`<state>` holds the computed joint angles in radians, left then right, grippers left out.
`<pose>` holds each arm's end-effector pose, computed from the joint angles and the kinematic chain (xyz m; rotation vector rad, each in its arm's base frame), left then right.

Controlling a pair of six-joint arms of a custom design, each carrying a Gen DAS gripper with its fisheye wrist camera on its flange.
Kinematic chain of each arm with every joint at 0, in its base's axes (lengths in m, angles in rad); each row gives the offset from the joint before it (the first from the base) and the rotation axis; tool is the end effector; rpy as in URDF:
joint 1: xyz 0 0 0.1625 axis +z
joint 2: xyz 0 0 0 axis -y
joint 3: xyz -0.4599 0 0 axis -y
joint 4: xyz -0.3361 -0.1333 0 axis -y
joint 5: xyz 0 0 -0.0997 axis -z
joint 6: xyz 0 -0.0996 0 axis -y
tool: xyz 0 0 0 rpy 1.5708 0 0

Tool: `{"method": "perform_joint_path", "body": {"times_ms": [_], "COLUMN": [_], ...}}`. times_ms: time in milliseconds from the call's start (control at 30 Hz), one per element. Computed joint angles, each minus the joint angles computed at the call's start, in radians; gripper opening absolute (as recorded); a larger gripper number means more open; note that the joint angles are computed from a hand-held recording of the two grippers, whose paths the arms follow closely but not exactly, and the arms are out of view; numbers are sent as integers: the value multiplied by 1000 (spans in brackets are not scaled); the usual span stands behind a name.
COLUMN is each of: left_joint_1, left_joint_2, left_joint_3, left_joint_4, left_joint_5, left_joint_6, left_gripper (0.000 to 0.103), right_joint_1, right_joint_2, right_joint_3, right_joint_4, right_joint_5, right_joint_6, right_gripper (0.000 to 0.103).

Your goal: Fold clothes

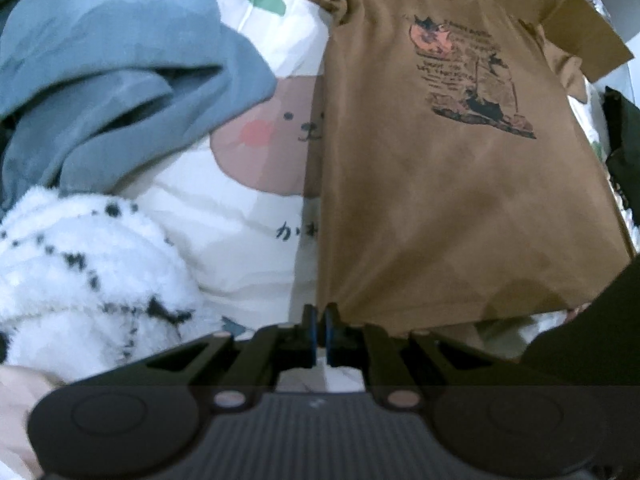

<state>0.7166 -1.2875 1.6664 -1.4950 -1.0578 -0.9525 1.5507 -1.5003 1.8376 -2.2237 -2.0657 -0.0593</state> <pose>-0.2515 -0.4607 0.3580 0.0284 2.4762 -0.1552 0.0765 -0.4732 0.4577 -0.0537 -2.6116 0.3888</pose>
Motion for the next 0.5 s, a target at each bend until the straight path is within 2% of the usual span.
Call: {"method": "perform_joint_path", "body": {"times_ms": [233, 333, 433, 500], "left_joint_1": [18, 43, 66, 61], "left_joint_2": [6, 7, 18, 21], "left_joint_3": [31, 65, 68, 62], "left_joint_4": [-10, -62, -84, -82], "left_joint_5": [-10, -20, -53, -46], "left_joint_6": [-4, -6, -17, -4], "left_gripper": [4, 4, 7, 13], "right_joint_1": [-18, -36, -46, -50], "right_joint_2": [12, 22, 32, 34], "right_joint_3": [13, 35, 35, 15], "right_joint_4": [31, -24, -45, -25], "right_joint_5": [-10, -27, -38, -27], "right_joint_6": [1, 15, 39, 65], "right_gripper": [3, 3, 6, 7]}}
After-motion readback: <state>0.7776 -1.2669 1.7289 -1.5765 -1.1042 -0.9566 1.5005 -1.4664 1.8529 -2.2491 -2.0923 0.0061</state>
